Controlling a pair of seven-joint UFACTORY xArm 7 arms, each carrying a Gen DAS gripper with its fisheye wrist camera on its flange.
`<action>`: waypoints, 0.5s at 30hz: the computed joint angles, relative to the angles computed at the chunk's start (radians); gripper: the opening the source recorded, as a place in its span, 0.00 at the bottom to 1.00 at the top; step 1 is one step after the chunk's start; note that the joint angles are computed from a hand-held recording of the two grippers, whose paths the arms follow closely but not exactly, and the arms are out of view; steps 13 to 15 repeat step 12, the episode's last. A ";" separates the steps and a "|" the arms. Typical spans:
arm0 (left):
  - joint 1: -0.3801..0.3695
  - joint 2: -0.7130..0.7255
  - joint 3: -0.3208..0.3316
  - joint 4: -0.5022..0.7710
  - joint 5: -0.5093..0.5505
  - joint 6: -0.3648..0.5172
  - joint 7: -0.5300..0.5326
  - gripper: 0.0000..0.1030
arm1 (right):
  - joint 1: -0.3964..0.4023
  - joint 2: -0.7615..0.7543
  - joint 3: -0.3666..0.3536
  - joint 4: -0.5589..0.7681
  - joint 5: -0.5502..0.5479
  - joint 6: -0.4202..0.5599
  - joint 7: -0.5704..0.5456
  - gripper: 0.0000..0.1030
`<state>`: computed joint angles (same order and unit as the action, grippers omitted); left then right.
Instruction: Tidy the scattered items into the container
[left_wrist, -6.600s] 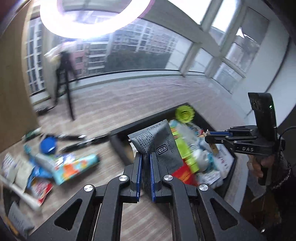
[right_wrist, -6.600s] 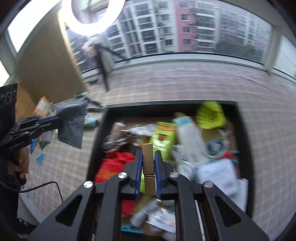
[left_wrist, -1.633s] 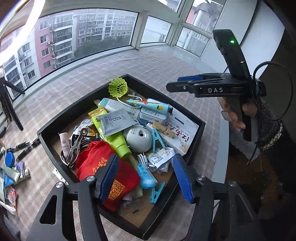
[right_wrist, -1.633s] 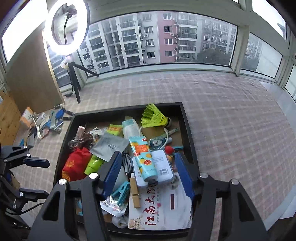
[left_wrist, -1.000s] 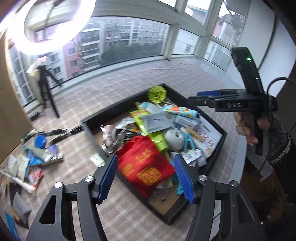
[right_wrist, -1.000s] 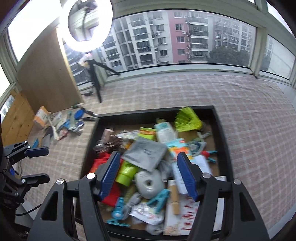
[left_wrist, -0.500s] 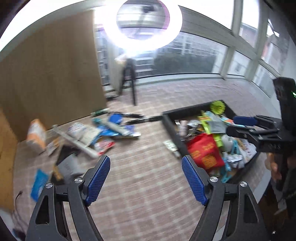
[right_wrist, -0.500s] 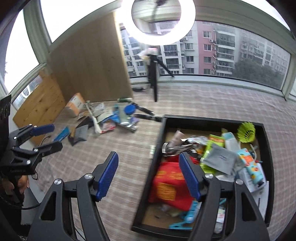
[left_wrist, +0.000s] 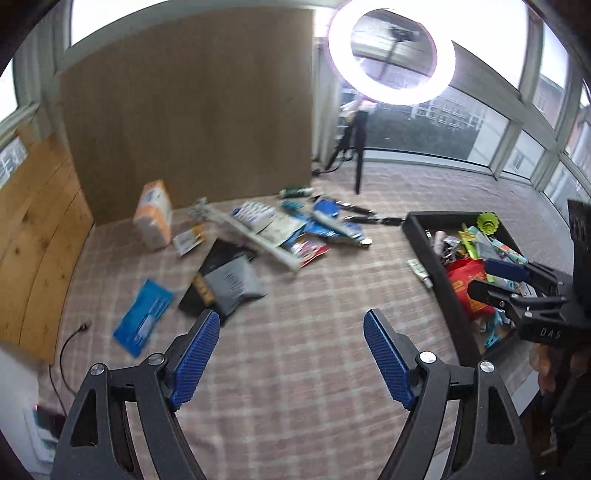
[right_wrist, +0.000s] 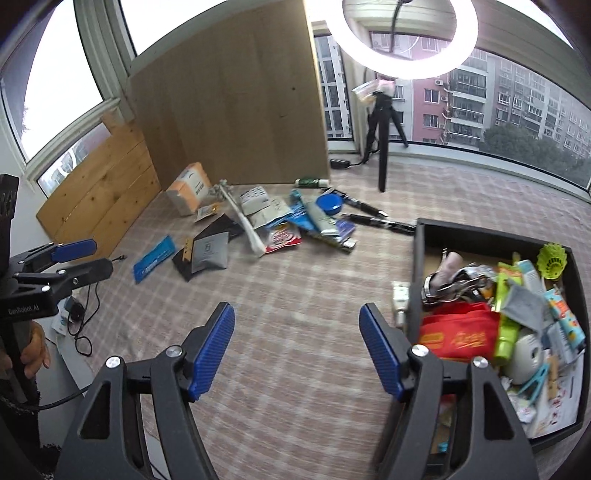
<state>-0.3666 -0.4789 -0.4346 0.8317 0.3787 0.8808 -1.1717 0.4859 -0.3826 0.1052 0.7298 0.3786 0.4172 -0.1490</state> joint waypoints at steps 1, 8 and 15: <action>-0.005 -0.017 0.012 -0.017 -0.012 0.003 0.006 0.76 | 0.002 0.006 0.009 0.002 0.000 -0.006 0.012 0.67; 0.009 -0.115 0.062 -0.115 -0.071 -0.032 0.053 0.77 | 0.007 0.057 0.062 0.022 -0.036 -0.048 0.121 0.67; 0.046 -0.163 0.046 -0.168 -0.049 -0.105 0.065 0.77 | 0.003 0.085 0.076 0.037 -0.077 -0.048 0.166 0.67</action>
